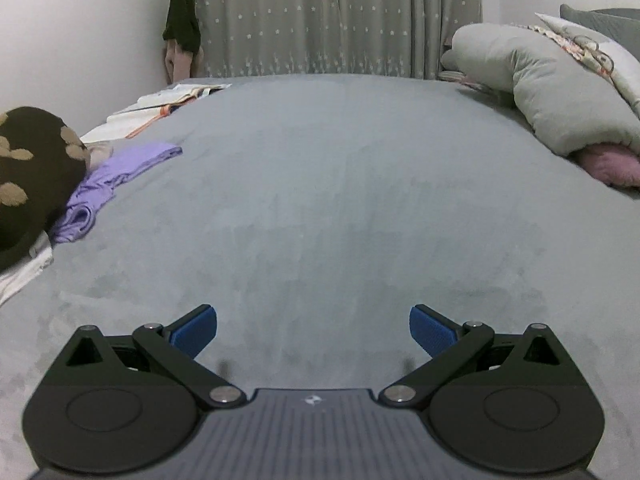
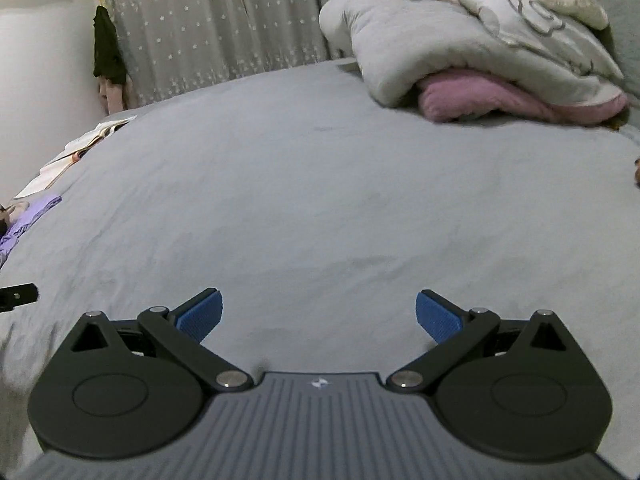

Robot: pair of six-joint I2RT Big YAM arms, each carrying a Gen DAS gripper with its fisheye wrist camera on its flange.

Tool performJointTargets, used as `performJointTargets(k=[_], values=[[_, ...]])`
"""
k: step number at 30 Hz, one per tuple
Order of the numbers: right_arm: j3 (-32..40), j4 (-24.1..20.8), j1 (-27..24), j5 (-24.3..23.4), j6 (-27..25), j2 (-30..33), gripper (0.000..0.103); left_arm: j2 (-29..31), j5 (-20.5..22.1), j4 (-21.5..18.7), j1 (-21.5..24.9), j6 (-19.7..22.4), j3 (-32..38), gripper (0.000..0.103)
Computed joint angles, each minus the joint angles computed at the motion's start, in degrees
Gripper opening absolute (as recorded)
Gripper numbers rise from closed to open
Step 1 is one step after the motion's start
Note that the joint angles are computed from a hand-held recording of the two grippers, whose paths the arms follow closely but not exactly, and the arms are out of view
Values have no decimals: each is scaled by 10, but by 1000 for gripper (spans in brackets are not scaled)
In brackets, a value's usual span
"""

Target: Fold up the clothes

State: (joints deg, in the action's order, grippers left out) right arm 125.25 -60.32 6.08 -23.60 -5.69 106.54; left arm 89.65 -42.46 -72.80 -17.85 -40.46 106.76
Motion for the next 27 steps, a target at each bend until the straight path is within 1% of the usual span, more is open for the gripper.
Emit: performJointTargets(k=[2, 4, 5, 8, 11, 14, 16, 22, 27], values=[[-8, -1, 1, 2, 5, 2, 103, -3, 6, 20, 0, -2, -21, 102], [-25, 21, 0, 13, 10, 0, 103, -5, 29, 46, -1, -5, -45, 102], [-35, 34, 0, 19, 12, -1, 103, -2, 31, 51, -1, -3, -52, 102], [-34, 48, -2, 19, 21, 4, 103, -2, -3, 76, -12, 22, -67, 102], [-31, 49, 0, 24, 18, 6, 103, -11, 11, 90, -7, 18, -81, 102], [-36, 50, 6, 45, -4, 5, 103, -12, 4, 90, -11, 18, -84, 102], [-42, 52, 13, 67, -33, 4, 103, -13, -1, 91, -13, 20, -87, 103], [-49, 62, 21, 91, -51, 2, 103, -12, -2, 86, -16, 14, -84, 103], [-48, 68, 23, 92, -53, 5, 103, -11, 1, 80, -17, 9, -81, 103]])
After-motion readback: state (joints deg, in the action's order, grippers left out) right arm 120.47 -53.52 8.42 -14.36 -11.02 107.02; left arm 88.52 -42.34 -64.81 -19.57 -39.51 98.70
